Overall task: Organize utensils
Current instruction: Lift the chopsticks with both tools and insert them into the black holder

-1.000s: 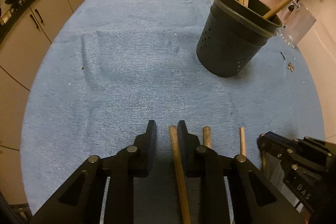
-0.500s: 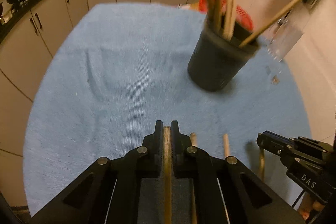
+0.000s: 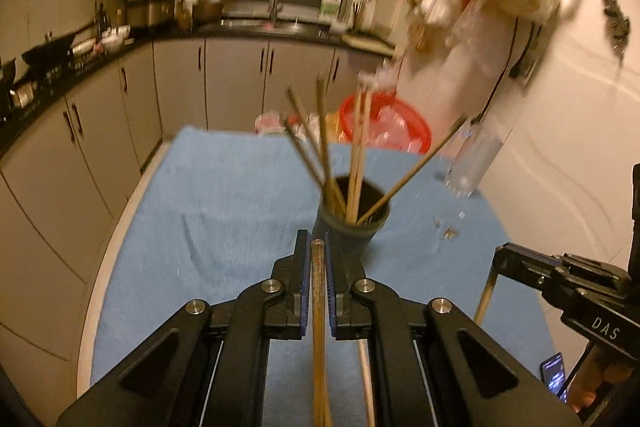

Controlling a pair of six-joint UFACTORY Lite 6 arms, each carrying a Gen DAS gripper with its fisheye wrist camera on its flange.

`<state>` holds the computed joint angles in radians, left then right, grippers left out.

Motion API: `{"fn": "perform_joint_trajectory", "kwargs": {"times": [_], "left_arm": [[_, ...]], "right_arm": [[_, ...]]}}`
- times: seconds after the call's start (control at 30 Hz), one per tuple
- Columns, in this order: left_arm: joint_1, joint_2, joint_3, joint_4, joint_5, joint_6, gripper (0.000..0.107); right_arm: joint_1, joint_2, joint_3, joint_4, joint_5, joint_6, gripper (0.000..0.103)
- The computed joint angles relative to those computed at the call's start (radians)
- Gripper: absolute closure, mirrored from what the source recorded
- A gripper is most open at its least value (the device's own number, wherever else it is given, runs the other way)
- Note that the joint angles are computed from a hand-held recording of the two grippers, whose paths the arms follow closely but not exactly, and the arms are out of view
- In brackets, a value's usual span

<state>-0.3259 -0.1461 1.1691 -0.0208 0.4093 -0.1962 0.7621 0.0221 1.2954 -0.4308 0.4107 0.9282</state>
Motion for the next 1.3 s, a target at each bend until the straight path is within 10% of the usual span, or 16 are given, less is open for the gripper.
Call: {"fn": "perform_joint_trajectory", "kwargs": {"times": [1.3], "left_arm": [[-0.111,0.084,0.358,0.740,-0.066,-0.691,0.101]], "right_arm": [[0.054,0.164,0.562,-0.229,0.270,-0.018,0.096]]}}
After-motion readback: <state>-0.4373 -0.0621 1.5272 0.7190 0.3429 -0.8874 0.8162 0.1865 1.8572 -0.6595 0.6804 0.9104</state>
